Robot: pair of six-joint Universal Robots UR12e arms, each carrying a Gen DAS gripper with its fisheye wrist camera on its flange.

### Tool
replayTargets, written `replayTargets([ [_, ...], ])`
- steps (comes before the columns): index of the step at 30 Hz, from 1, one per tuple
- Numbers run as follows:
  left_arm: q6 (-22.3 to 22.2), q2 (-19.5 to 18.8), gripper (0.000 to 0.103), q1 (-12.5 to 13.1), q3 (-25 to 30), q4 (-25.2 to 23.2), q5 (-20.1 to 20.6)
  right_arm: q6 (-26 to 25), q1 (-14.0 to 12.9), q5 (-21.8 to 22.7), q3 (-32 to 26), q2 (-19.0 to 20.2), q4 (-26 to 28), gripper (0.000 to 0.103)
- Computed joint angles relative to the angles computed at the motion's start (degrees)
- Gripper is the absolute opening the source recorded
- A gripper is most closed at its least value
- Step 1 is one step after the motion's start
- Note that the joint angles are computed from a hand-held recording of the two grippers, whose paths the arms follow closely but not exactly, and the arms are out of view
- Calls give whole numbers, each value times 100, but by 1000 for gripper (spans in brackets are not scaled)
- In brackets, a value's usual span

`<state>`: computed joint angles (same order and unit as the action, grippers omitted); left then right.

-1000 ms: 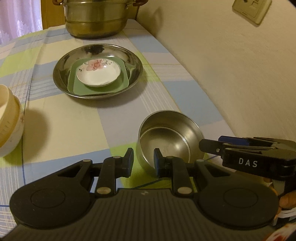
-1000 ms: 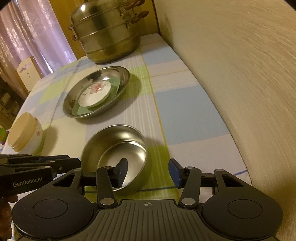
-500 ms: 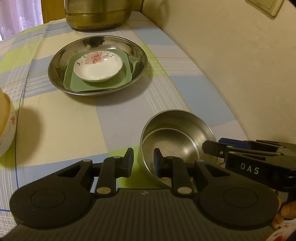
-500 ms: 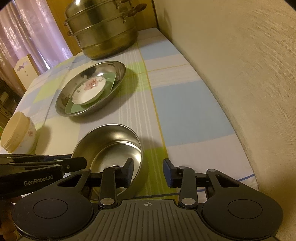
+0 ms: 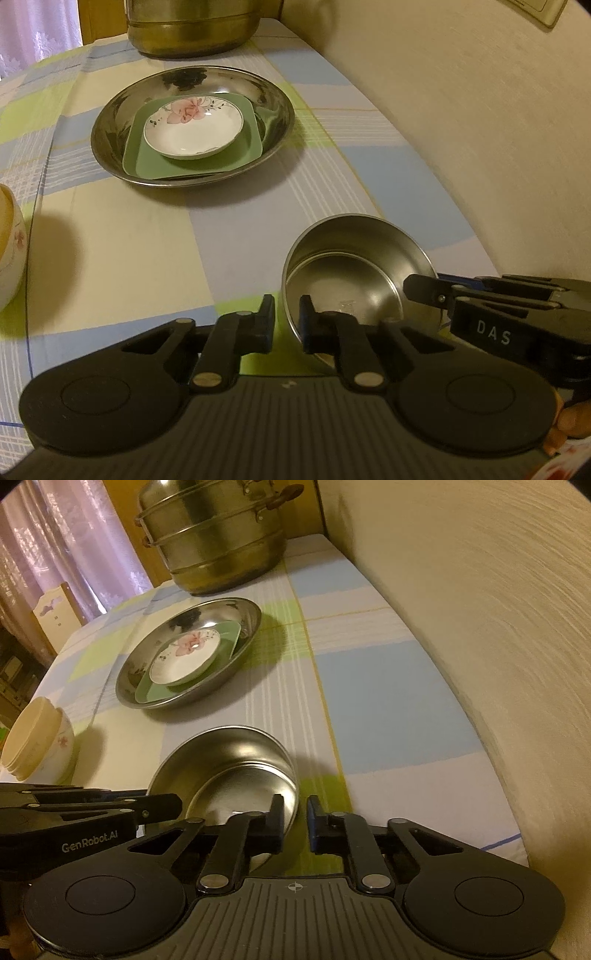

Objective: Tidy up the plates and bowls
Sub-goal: 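Close the left gripper on the steel bowl's rim, then carry the steel bowl with the left gripper over the cream bowl stack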

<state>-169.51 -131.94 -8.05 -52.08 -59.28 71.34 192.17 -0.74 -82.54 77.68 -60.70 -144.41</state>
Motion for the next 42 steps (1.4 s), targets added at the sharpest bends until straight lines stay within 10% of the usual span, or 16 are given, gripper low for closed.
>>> replayTargets([
  [42,-340,800,7,685,-834,850,-44,-395,662,94,-801,204,8,7],
])
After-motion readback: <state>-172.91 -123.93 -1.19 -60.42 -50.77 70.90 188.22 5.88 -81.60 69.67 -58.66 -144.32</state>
